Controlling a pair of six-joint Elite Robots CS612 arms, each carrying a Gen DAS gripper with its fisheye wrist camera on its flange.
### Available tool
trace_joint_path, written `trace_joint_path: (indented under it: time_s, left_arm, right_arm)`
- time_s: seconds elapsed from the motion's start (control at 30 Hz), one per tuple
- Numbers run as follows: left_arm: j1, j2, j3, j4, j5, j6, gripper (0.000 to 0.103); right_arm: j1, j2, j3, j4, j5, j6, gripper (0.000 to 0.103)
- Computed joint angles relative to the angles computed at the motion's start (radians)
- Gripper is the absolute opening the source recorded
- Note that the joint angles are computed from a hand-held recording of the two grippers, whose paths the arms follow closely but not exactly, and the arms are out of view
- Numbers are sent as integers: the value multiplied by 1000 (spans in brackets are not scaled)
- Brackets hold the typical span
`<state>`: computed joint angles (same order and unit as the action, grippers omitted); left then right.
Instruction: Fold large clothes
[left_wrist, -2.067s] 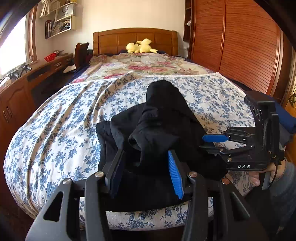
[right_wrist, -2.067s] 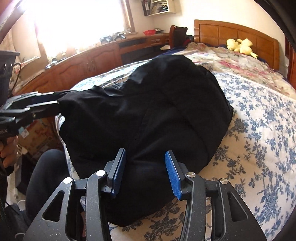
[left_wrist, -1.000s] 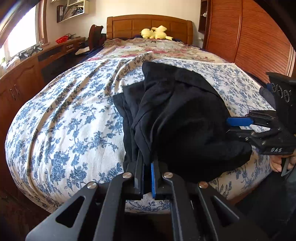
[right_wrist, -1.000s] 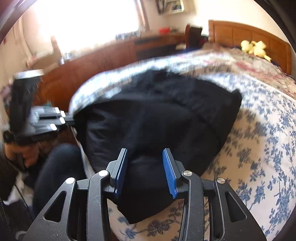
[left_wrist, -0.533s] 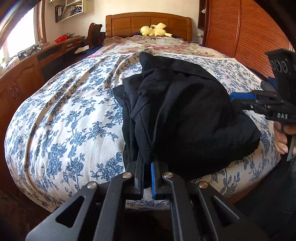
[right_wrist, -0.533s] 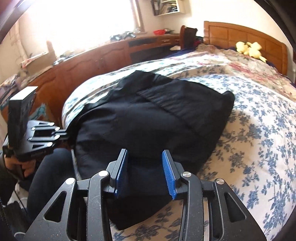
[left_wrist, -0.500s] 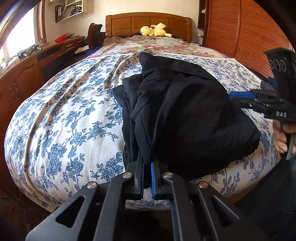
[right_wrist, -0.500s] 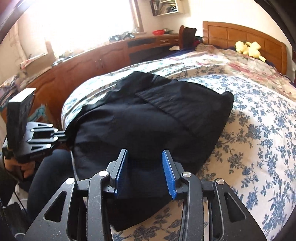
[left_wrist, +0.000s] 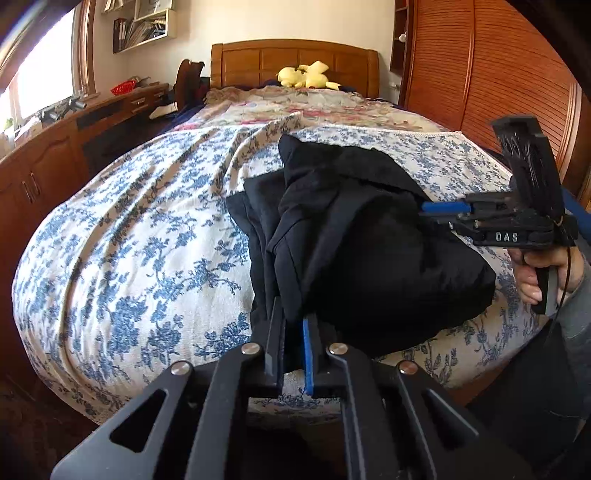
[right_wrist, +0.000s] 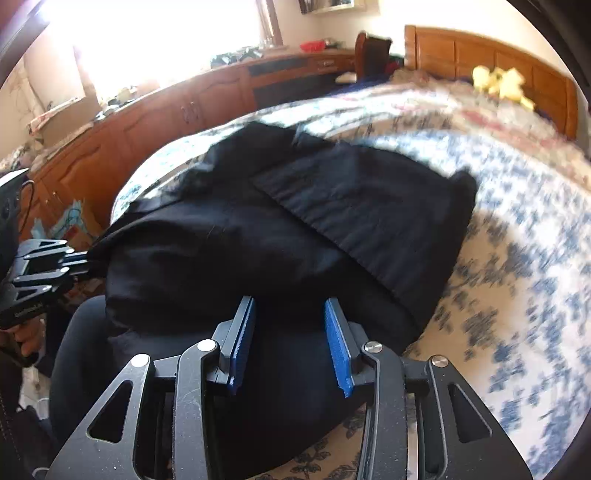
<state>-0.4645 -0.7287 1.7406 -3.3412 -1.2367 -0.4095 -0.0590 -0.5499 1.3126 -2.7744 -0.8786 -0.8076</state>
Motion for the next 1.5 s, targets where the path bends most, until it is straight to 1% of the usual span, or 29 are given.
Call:
trace_joint_path:
  time_s: [0.03,0.17,0.3,0.4,0.47,0.53,0.63,0.67,0.73,0.83,0.87,0.97,1.03,1.1,1.23,1.27,1.33,1.37,1.43,1.5]
  left_arm:
    - [0,-2,3,-1,2,-2,9]
    - [6,-12,16,-11,-7,-9,13]
    - [14,-22,33,-27,-16,-12,27]
    - [24,-25,42,-24,-31,-20,36]
    - [29,-24,47,-25,-28,-30,36]
    - [34,-22,54,-38,-35,-35,36]
    - [42,-19,64,-60,-56,-45,37]
    - [46,-16,65,-64,-68,-47,38]
    - [49,-13,67,-67,-84,-41,39]
    - [51,-4,64,-84,-106,-31,41]
    - [52,-1,61,-87,-114,-27,42]
    - [55,9,49,-92,-134,-15,43]
    - [56,15,41,-94,-141,-16,43]
    - [57,20,34,-92,-145,-19,43]
    - [57,30,15,-77,-143,-16,43]
    - [57,31,13,-77,-143,-17,43]
    - [57,35,8,-79,-147,-27,43]
    - [57,36,4,-76,-148,-31,43]
    - [56,39,-1,-75,-147,-31,43]
    - [56,41,-6,-71,-149,-32,43]
  right_arm:
    - [1,-5,8,-28,3,2,38]
    - [19,-10,-3,-21,-1,-37,38]
    - [41,7,-61,43,-13,-59,38]
    - [58,30,-130,128,-21,-62,38]
    - [69,45,-168,171,-48,-69,38]
    - [79,57,-203,240,-86,-105,38]
    - [90,70,-232,286,-133,-135,38]
    - [89,70,-234,290,-135,-136,38]
    - [82,71,-237,300,-117,-126,38]
    - [61,65,-224,263,-67,-85,38]
    - [54,65,-221,239,-62,-63,38]
    - [39,70,-228,171,-82,7,38]
    - [29,80,-253,166,-93,47,39]
    - [25,97,-286,150,-125,89,39]
    - [27,134,-353,149,-187,127,39]
    - [29,145,-373,156,-203,136,42]
    - [33,173,-420,169,-233,160,57]
    - [33,183,-435,173,-240,173,59]
    - [34,209,-482,199,-246,203,68]
    - [33,236,-532,235,-237,232,73]
